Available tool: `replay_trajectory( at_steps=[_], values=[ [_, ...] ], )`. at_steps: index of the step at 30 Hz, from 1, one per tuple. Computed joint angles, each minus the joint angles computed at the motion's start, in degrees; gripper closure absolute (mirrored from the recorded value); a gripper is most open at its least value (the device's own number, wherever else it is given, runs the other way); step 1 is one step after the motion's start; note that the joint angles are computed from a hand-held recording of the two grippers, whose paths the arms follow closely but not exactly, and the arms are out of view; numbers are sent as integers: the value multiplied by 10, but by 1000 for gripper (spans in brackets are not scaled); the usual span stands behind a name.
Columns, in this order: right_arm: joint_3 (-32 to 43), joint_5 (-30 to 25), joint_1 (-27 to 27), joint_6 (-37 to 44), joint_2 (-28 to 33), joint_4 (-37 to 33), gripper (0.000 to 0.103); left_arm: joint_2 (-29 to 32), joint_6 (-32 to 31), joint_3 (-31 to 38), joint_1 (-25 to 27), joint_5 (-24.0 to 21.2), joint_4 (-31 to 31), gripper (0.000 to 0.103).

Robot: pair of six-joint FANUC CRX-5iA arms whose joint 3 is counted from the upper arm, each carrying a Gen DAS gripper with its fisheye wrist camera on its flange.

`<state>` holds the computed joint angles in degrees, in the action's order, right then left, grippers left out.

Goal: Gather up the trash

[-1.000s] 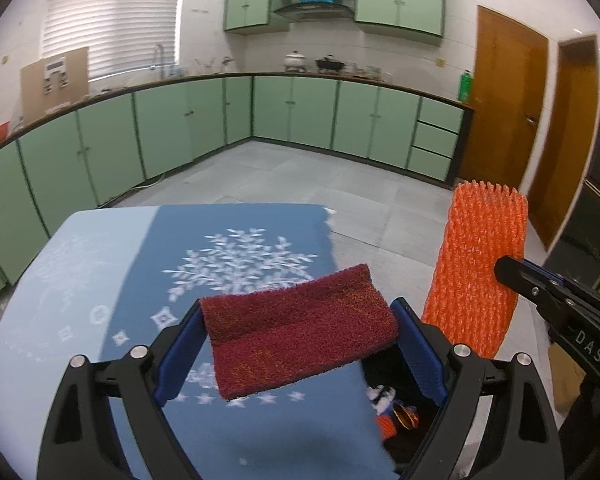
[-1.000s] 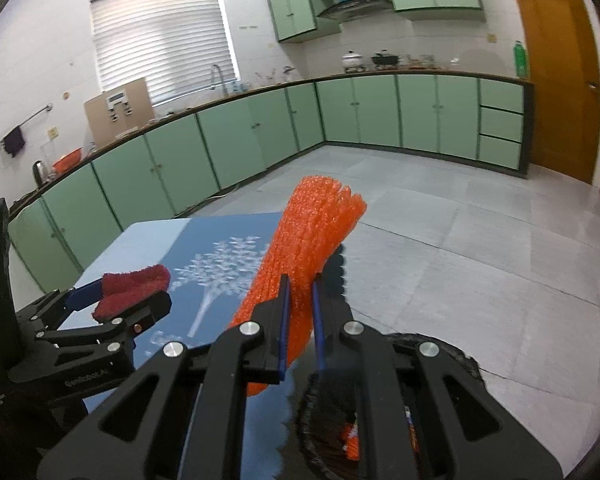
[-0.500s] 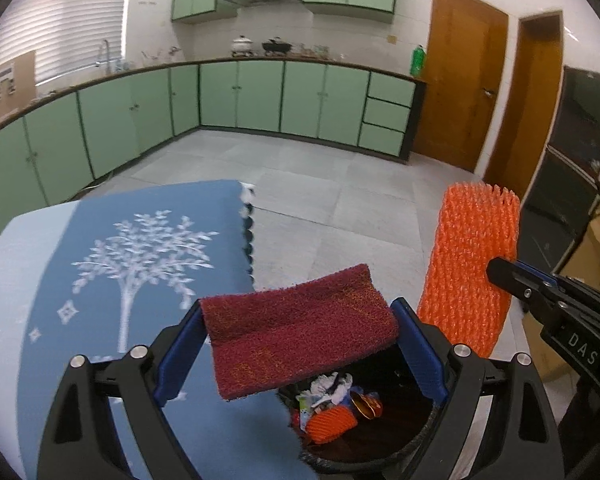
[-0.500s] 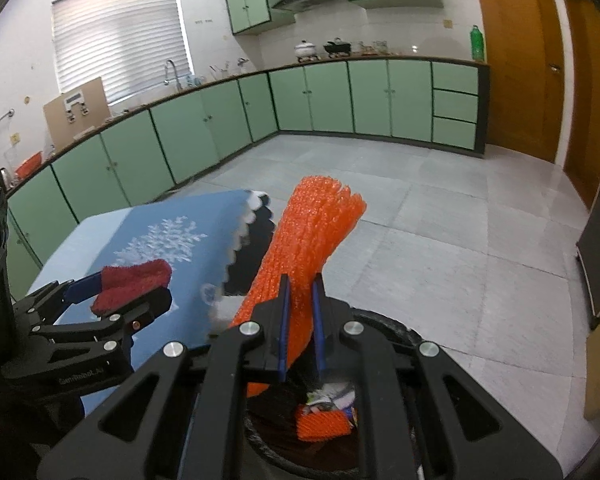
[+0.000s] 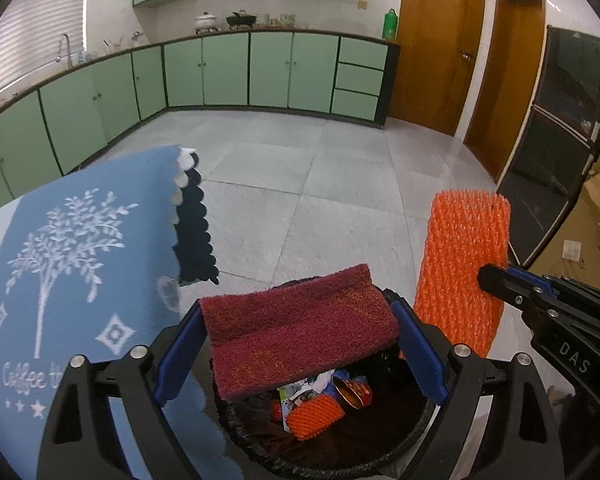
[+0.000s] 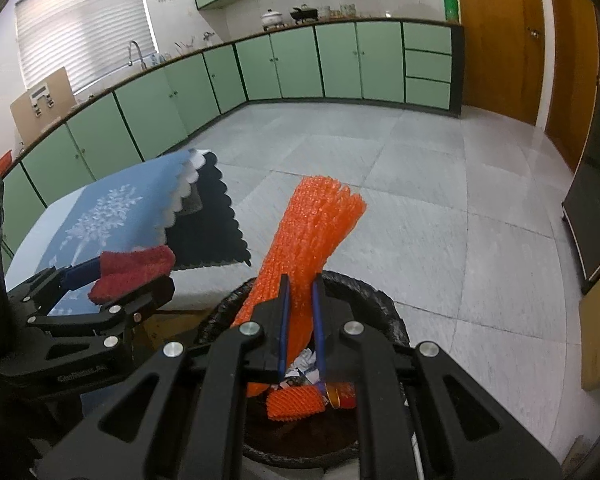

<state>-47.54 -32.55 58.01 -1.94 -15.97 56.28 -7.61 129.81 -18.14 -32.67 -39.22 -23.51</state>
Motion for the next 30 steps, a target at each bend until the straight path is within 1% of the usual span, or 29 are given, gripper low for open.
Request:
replay_trajectory(
  at_steps=[6,8,9,12,13,15,17,20,24,30],
  values=[
    [9,17,-21,29,27,-30,89,32,-48,2,16,20,47,13],
    [10,20,-26,33,33,-36,79,39,-68,2,24,25,65,13],
    [9,22,-29,33,35,-38,76,41,-84,-3,31,33,82,13],
    [4,28,-38,28,37,-37,67,40,-102,-10,38,42,104,13],
    [2,28,-39,26,35,-34,63,40,-107,-13,42,44,112,13],
    [0,27,-39,20,34,-29,60,37,-117,-18,47,49,125,12],
    [-3,24,-39,7,33,-17,48,35,-133,-26,54,60,143,12],
    [-9,18,-38,-11,25,4,40,29,-146,-33,57,67,157,11],
    [-11,10,-37,-20,17,14,38,24,-151,-32,57,68,158,9],
    [-13,4,-34,-22,7,18,38,19,-131,-27,50,61,138,9]
  ],
)
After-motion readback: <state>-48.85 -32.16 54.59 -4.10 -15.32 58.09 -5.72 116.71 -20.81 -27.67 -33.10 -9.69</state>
